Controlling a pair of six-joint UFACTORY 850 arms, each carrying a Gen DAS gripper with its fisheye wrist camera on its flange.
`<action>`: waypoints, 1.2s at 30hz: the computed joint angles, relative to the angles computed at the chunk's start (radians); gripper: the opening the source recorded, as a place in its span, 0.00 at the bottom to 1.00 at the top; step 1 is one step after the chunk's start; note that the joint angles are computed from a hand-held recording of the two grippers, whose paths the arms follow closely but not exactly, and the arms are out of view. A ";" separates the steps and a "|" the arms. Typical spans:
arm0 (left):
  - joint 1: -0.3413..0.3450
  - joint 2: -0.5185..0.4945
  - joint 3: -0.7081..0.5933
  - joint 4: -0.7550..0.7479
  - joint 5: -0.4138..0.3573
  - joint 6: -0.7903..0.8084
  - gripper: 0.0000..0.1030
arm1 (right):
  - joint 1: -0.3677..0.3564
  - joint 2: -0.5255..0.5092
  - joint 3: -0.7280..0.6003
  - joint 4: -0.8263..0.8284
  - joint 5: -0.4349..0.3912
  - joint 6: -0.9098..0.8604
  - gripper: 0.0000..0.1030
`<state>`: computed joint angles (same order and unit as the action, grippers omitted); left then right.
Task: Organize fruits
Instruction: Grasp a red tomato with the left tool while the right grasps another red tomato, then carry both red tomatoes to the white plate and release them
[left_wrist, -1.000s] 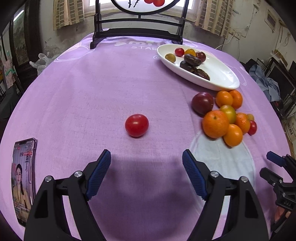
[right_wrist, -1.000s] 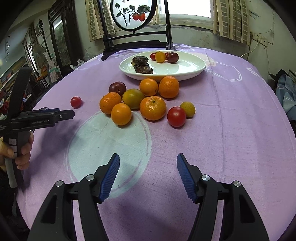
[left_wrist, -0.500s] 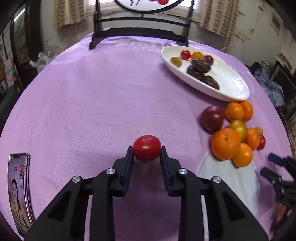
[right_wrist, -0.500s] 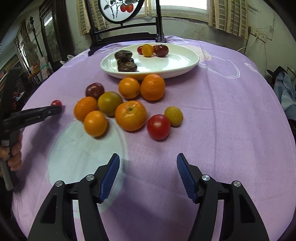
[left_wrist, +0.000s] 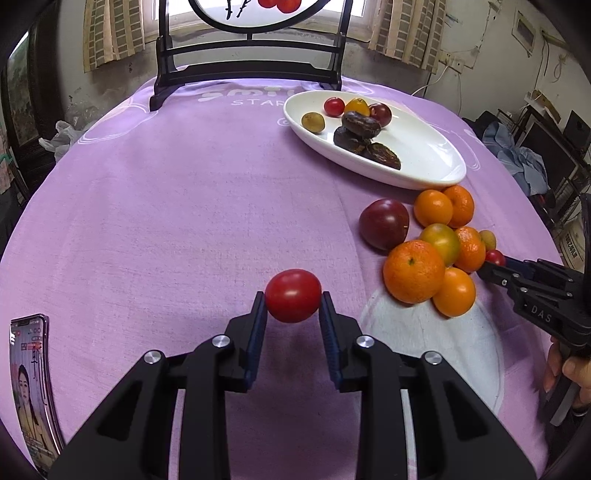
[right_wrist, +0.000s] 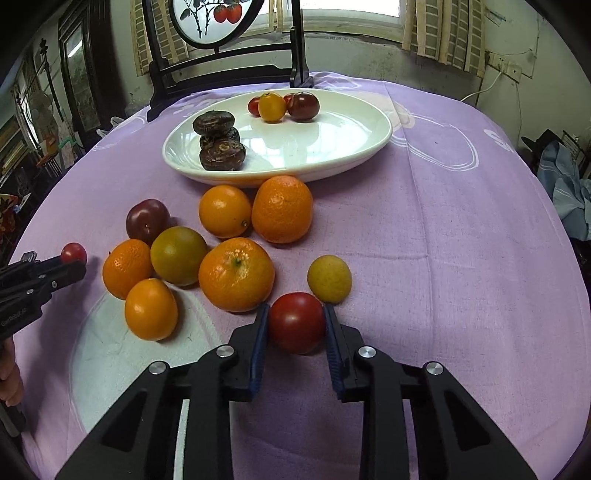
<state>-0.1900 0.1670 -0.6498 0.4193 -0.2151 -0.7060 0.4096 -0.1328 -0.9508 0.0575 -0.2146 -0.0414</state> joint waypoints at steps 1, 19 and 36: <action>-0.002 0.008 0.002 0.004 -0.002 -0.003 0.27 | 0.000 0.008 0.006 0.021 -0.004 -0.021 0.28; -0.118 -0.111 -0.277 0.035 -0.039 0.048 0.27 | -0.039 0.128 -0.013 0.723 0.070 -0.795 0.28; -0.078 -0.533 -0.679 -0.128 -0.112 0.195 0.53 | -0.055 -0.209 -0.306 0.557 0.005 -0.614 0.44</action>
<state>-0.2682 -0.3656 -1.3284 0.2909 -0.3273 -0.5113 0.3545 -0.3420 -1.2572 0.6147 -0.2096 -0.6554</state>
